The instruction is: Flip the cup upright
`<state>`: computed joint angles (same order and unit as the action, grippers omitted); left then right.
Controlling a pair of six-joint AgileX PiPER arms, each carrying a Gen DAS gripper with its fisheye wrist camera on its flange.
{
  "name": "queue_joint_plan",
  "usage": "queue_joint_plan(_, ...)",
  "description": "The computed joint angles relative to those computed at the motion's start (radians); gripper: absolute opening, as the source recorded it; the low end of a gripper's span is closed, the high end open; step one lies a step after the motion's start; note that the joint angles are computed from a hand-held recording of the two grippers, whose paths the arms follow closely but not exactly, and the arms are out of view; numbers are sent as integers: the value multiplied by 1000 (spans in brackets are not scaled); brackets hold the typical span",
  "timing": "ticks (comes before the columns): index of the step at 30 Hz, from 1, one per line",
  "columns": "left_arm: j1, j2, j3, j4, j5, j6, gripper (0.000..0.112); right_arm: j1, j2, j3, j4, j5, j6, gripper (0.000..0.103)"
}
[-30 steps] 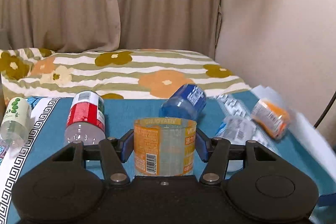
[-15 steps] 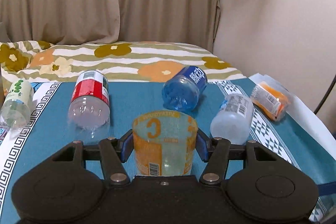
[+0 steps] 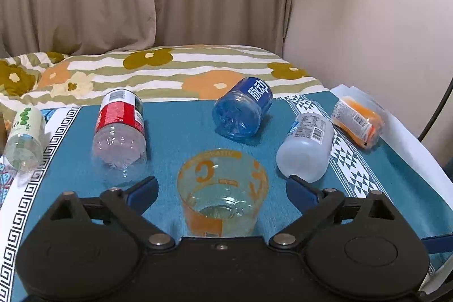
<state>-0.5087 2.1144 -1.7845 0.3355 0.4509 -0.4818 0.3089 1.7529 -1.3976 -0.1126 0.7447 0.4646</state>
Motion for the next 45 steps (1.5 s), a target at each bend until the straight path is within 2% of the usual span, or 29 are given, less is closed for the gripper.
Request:
queue_joint_plan(4, 1, 3, -43, -70, 79, 53, 99, 6, -14, -6, -32, 19, 33, 103)
queue_joint_plan(10, 10, -98, -17, -112, 166, 37, 99, 28, -29, -76, -86, 79, 65, 103)
queue_joint_plan(19, 40, -226, -115, -115, 432, 114, 103, 97, -4, -322, -176, 255, 97, 103)
queue_joint_plan(25, 92, -287, -111, -151, 524, 182, 103, 138, 20, -442, -229, 356, 118, 103)
queue_joint_plan(29, 103, -331, -63, -129, 542, 173, 103, 165, 23, -462, -257, 384, 141, 103)
queue_joint_plan(36, 98, -394, 37, -85, 505, 151, 103, 204, 8, -423, -300, 382, 194, 103)
queue_joint_plan(45, 100, -422, 72, -103, 466, 175, 103, 228, -1, -412, -339, 383, 233, 103)
